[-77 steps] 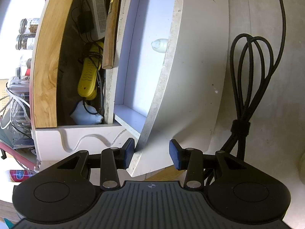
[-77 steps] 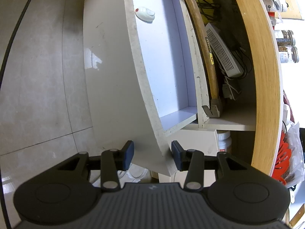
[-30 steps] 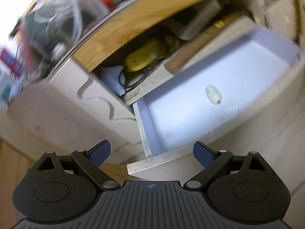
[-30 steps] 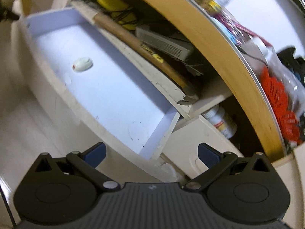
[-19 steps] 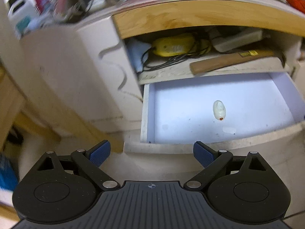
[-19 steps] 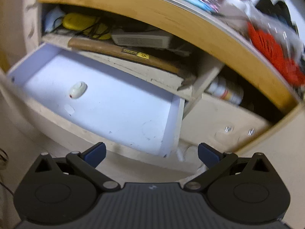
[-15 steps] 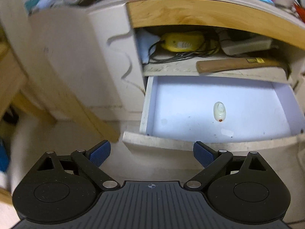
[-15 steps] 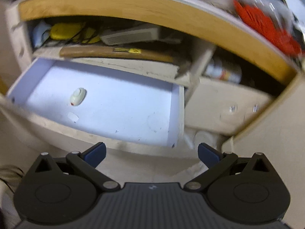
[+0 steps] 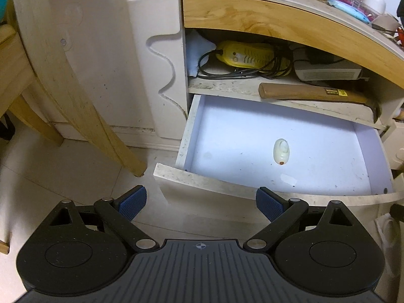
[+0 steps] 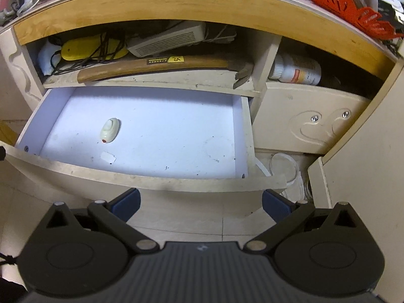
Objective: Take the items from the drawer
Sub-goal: 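Withdraw both tools back from the open drawer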
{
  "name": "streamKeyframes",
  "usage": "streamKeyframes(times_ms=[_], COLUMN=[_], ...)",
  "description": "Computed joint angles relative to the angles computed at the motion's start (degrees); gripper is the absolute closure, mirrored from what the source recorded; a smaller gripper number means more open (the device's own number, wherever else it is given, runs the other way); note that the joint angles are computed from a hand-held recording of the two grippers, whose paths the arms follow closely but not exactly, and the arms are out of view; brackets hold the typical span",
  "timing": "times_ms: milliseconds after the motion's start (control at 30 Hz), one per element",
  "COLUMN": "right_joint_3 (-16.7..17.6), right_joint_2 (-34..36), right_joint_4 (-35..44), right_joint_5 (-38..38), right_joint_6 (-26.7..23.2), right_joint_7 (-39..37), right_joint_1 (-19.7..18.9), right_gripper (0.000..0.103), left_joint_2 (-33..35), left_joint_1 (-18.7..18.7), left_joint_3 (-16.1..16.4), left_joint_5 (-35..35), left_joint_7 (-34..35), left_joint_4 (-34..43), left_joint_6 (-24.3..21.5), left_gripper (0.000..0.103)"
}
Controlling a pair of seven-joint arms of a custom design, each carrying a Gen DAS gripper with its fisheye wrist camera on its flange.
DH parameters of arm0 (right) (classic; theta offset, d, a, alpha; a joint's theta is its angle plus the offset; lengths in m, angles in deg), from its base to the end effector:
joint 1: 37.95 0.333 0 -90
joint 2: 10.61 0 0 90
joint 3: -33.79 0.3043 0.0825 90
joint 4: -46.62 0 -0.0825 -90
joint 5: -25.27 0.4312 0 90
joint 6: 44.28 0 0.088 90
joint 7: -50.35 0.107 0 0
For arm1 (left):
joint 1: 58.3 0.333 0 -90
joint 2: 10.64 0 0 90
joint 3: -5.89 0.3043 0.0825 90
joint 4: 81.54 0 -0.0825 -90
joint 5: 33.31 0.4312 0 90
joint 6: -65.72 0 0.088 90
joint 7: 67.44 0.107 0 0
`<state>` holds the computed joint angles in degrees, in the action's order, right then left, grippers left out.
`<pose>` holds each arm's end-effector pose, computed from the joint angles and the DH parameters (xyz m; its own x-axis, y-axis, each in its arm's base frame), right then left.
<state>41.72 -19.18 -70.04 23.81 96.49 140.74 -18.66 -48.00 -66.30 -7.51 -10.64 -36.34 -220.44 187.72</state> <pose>0.5354 0.2793 0.5473 0.4576 -0.8882 0.0411 -0.7388 -0.4055 -0.5383 0.4156 -0.1549 0.5477 0.5065 -0.8616 -0.0323 -0.7190 -0.4013 -0.5675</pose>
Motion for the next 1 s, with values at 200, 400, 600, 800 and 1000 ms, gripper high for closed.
streamKeyframes(times_ms=[200, 400, 600, 800, 1000], right_joint_3=[0.22, 0.41, 0.46, 0.52, 0.46], right_joint_2=[-0.43, -0.16, 0.1, 0.29, 0.46], right_joint_4=[-0.59, -0.45, -0.41, -0.62, -0.7], right_joint_5=[-0.34, -0.95, -1.38, -1.86, -2.01], right_joint_6=[1.42, 1.74, 2.6, 3.89, 4.58], right_joint_7=[-0.67, -0.83, -1.0, -0.87, -0.84], right_joint_1=[0.2, 0.31, 0.44, 0.51, 0.46], right_gripper=[0.0, 0.0, 0.0, 0.0, 0.0], left_joint_2=[1.25, 3.93, 8.72, 12.06, 16.04], left_joint_1=[-0.49, -0.53, -0.79, 0.08, 1.24], left_joint_3=[1.25, 2.42, 4.41, 5.27, 6.27], left_joint_5=[-1.98, -4.36, -9.76, -12.49, -15.42], left_joint_7=[2.03, 6.08, 11.73, 15.92, 19.89], left_joint_4=[1.26, 4.52, 9.89, 13.6, 18.71], left_joint_6=[-0.81, -2.15, -7.07, -9.77, -12.75], left_gripper=[0.007, 0.007, 0.007, 0.007, 0.007])
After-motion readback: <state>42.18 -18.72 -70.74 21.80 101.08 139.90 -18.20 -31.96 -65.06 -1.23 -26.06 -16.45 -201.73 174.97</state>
